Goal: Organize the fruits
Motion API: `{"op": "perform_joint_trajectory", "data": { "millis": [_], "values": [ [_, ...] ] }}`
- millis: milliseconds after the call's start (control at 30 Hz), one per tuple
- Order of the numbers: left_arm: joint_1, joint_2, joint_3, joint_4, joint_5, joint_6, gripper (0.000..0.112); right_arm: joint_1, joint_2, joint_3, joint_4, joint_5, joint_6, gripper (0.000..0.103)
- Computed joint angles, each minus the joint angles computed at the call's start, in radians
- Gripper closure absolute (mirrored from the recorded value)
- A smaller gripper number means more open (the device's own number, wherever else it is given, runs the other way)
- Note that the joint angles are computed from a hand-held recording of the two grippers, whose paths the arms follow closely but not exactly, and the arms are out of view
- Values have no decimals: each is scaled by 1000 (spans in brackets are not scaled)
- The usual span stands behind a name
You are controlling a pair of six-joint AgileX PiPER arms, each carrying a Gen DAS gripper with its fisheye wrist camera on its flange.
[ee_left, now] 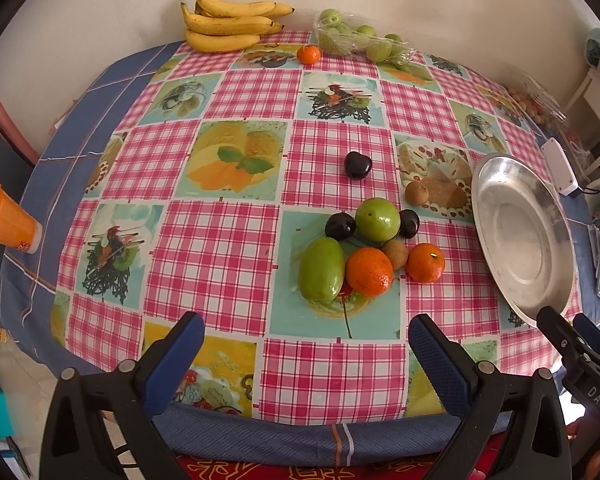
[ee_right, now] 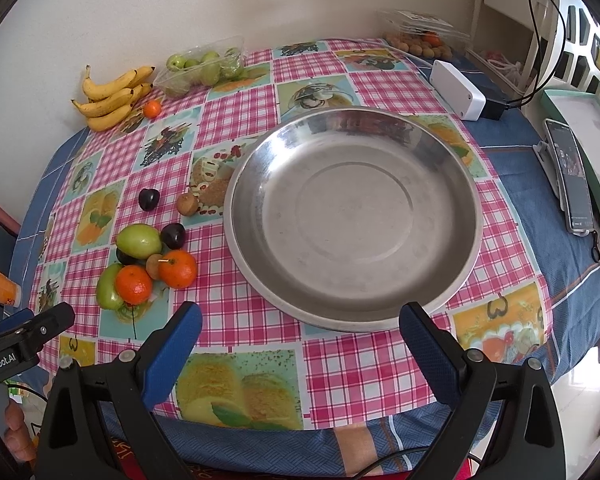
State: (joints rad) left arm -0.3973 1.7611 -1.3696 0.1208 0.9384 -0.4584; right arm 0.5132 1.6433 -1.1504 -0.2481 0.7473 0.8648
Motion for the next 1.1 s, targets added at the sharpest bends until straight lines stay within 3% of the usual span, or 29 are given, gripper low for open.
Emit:
{"op": "perform_joint_trajectory", "data": {
  "millis": [1100],
  "values": [
    [8,13,-9,-17,9,11,9,2,-7,-2,-12,11,24,4]
  ]
}}
